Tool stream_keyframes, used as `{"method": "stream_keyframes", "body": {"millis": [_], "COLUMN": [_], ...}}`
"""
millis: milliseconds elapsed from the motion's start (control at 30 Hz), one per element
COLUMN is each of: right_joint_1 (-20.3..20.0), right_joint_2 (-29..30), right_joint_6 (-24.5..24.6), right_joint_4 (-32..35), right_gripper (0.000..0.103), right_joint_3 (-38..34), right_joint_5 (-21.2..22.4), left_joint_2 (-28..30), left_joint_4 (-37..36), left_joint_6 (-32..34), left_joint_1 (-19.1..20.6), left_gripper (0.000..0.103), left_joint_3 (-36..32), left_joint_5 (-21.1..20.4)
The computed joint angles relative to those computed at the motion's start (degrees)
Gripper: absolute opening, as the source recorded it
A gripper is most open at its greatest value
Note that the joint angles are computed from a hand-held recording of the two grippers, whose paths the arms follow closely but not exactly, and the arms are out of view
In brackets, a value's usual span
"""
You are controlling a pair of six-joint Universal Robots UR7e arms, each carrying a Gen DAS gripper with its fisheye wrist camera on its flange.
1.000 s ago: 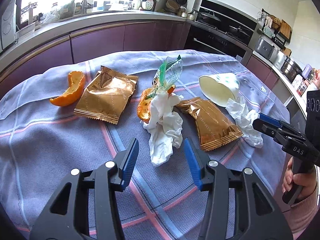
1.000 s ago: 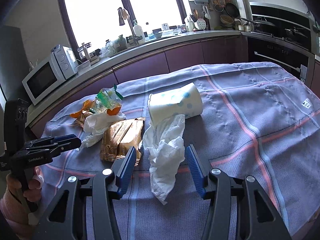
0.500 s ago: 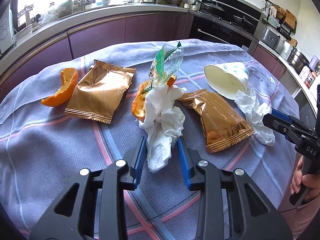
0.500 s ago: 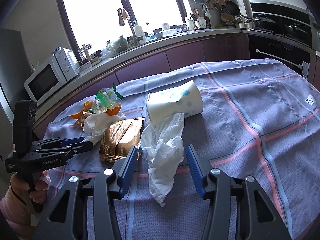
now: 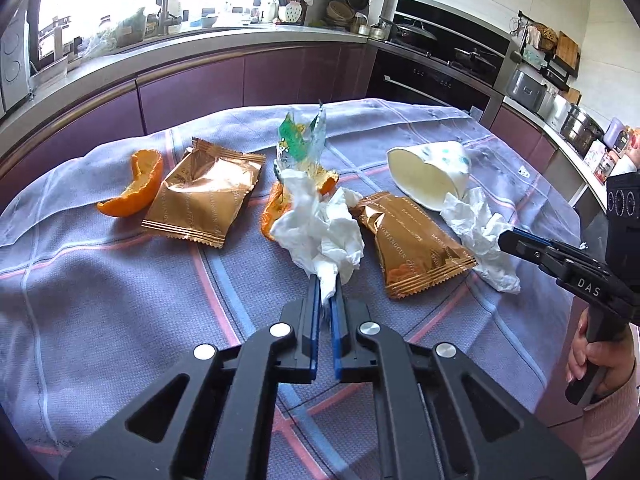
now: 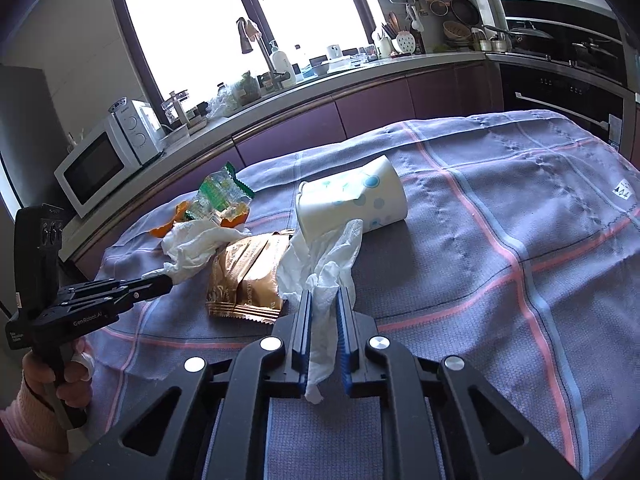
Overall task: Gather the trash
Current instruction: 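Grasp a white tissue with the left gripper while the right gripper grasps another tissue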
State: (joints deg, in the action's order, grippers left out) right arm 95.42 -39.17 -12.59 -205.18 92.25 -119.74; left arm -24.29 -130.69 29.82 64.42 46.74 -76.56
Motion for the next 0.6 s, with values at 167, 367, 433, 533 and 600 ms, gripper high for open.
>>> {"method": "stream_keyframes", "body": {"millis": [167, 367, 433, 533, 600], "right_joint_1": [0.65, 2.14, 2.62, 3.09, 3.42], "right_joint_2": [-0.63, -1.14, -1.18, -1.27, -1.05], "right_joint_6": [-1.32, -3.02, -3.43, -3.97, -4.31], "right_joint_4": [-1.17, -2.94, -3.27, -3.20, -2.69], "right_gripper": [0.007, 0.006, 0.006, 0.006, 0.006], "right_joint_3": [1.18, 1.93, 2.01, 2.08, 1.76], "right_joint_5": [0.16, 0.13, 0.46, 1.49, 2.29], "left_joint_2": [-3.21, -7.28, -8.73, -10.79, -12.20], "left_joint_4": [-1.68, -3.68, -4.91, -6.19, -6.98], "left_joint_6": [0.44, 1.11, 1.31, 1.51, 1.91], "left_joint_1": [0.57, 1.45, 1.67, 2.14, 2.51], "left_gripper": [0.005, 0.005, 0.005, 0.005, 0.005], "left_joint_3": [3.46, 7.76, 9.52, 11.69, 13.07], "left_joint_5": [-2.19, -4.57, -4.77, -5.29, -5.49]}}
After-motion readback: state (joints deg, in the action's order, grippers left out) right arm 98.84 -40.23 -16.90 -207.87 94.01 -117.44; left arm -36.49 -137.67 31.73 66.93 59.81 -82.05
